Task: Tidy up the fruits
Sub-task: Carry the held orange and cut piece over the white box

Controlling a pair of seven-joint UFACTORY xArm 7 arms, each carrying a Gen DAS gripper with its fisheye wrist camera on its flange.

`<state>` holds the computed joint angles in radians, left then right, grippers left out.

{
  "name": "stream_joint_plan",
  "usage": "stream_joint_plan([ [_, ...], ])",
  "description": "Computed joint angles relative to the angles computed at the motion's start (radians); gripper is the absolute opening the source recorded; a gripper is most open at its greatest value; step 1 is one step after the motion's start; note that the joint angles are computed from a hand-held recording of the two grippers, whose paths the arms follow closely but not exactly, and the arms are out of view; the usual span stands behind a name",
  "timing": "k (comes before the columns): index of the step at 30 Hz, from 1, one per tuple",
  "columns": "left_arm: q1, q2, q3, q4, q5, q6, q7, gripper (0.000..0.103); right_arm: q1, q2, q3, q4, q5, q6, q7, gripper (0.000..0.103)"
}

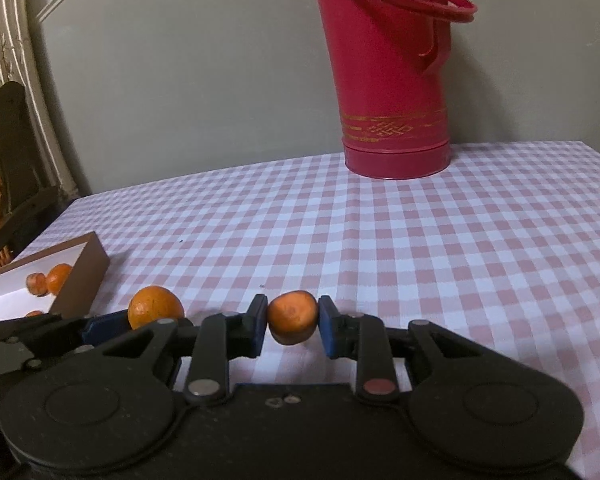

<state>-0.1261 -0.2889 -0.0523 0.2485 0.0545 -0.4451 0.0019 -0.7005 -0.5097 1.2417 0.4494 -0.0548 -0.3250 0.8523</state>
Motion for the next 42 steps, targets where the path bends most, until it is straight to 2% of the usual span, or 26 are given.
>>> stream_joint_plan([
  [6,-0.011,-0.084,0.032,-0.069,0.039,-0.004,-0.006,0.037,0.124,-0.040,-0.061,-0.039,0.011,0.023,0.025,0.018],
  [13,-0.041,-0.184,0.117,-0.128,0.106,0.012,-0.009,0.037,0.227,-0.113,-0.122,-0.076,0.005,0.048,0.057,0.018],
  [20,-0.032,-0.274,0.128,-0.177,0.104,0.029,0.015,0.037,0.307,-0.159,-0.165,-0.106,-0.011,0.058,0.094,0.018],
  [29,-0.042,-0.431,0.239,-0.238,0.102,0.091,0.083,0.037,0.300,-0.177,-0.118,-0.061,-0.033,0.044,0.119,0.018],
  [35,-0.051,-0.511,0.314,-0.255,0.076,0.135,0.149,0.037,0.267,-0.176,-0.071,-0.018,-0.046,0.035,0.126,0.018],
  [42,-0.044,-0.585,0.365,-0.271,0.024,0.170,0.226,0.037,0.219,-0.166,-0.012,0.028,-0.056,0.014,0.137,0.018],
])
